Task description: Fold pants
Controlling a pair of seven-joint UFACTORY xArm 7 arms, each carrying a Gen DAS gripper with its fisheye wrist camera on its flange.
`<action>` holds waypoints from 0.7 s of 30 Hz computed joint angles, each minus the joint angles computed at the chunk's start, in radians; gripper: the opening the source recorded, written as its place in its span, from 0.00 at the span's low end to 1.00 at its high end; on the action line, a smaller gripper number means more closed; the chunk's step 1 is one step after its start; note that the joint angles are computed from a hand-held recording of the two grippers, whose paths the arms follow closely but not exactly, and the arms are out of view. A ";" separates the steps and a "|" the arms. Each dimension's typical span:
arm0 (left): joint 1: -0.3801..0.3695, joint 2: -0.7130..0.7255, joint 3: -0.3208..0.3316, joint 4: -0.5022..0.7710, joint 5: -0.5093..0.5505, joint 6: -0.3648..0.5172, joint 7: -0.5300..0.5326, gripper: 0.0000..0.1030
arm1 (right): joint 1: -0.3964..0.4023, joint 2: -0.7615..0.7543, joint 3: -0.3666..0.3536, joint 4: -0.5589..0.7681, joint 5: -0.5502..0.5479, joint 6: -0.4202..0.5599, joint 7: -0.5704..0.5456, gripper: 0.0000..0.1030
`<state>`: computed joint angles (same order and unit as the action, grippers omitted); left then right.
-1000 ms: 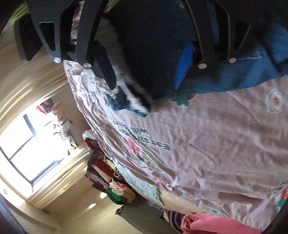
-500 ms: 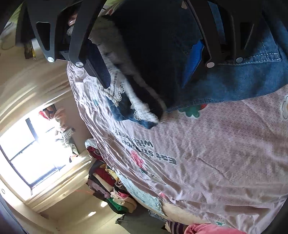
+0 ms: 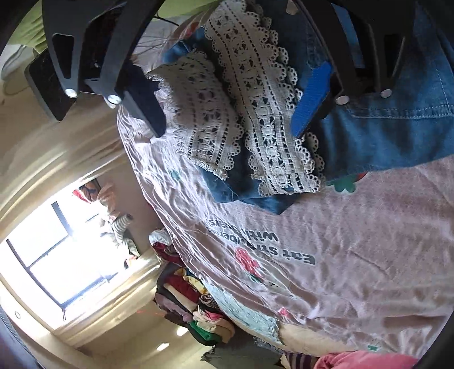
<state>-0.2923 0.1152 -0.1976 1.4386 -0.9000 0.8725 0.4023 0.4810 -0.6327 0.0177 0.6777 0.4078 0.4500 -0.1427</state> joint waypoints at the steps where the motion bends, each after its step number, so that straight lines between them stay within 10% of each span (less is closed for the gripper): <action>1: -0.008 0.005 0.002 0.006 0.042 -0.015 -0.033 0.88 | 0.007 0.002 -0.012 -0.004 0.007 -0.010 -0.012 0.91; 11: -0.021 0.039 -0.019 0.070 0.118 -0.004 -0.047 0.88 | 0.187 0.098 -0.091 0.082 0.238 0.063 -0.278 0.91; 21: -0.084 0.046 -0.037 0.103 0.296 0.008 0.005 0.88 | -0.025 -0.099 -0.030 -0.039 0.160 0.061 -0.172 0.91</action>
